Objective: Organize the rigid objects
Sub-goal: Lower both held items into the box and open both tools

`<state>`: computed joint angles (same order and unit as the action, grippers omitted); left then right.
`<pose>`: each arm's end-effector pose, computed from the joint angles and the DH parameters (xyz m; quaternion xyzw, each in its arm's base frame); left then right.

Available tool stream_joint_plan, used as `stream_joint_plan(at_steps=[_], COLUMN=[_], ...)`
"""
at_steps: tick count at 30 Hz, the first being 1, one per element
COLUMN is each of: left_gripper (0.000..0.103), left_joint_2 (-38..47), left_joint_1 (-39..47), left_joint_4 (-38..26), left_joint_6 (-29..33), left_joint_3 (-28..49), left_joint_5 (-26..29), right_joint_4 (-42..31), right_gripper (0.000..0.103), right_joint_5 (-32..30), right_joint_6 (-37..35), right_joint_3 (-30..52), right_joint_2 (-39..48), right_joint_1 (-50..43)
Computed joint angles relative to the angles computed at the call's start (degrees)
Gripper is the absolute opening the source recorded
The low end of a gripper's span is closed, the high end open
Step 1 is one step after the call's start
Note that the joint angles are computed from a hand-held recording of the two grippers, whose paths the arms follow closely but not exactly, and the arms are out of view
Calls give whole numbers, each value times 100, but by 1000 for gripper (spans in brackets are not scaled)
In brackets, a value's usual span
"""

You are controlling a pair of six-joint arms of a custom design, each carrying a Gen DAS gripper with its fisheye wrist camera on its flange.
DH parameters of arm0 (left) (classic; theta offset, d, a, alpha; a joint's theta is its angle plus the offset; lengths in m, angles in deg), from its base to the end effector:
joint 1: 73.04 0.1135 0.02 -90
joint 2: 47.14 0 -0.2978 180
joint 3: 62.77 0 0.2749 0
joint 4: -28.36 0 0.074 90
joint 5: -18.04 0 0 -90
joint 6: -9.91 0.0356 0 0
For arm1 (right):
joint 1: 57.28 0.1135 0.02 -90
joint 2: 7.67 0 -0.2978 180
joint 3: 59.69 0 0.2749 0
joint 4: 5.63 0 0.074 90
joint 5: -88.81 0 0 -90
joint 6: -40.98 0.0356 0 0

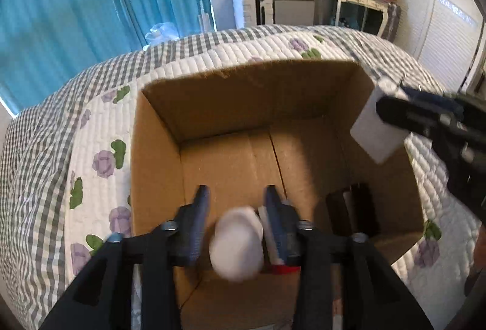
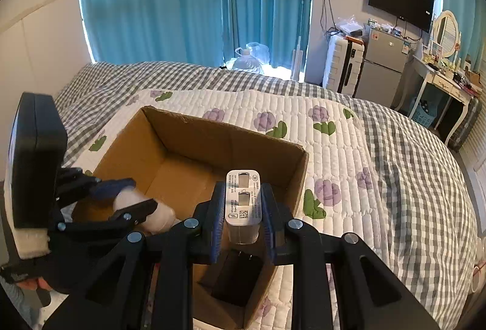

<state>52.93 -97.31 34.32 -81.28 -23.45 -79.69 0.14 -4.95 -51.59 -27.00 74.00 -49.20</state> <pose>0.2476 -0.1064 0.0776 0.1703 0.9359 -0.0038 0.3085 0.2344 0.0356 0.1258 -0.0981 0.9121 0.0491 0.3949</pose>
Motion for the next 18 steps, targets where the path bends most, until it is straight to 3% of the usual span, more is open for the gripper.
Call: stream_joint_plan(at_steps=[9, 13, 18], left_gripper=[46, 46, 46], left_joint_2=[-1426, -1776, -1695], left_joint_1=[388, 658, 942], left_joint_4=[-378, -430, 101], left_joint_6=[12, 102, 219], left_joint_3=[-399, -573, -875], left_joint_5=[206, 333, 479], right_joint_4=[-151, 93, 349], right_gripper=[22, 22, 22], right_joint_5=[22, 153, 256], right_joint_6=[130, 107, 183], right_joint_3=[-35, 254, 824], right_joint_2=[-241, 449, 1642], right_joint_1=[86, 323, 388])
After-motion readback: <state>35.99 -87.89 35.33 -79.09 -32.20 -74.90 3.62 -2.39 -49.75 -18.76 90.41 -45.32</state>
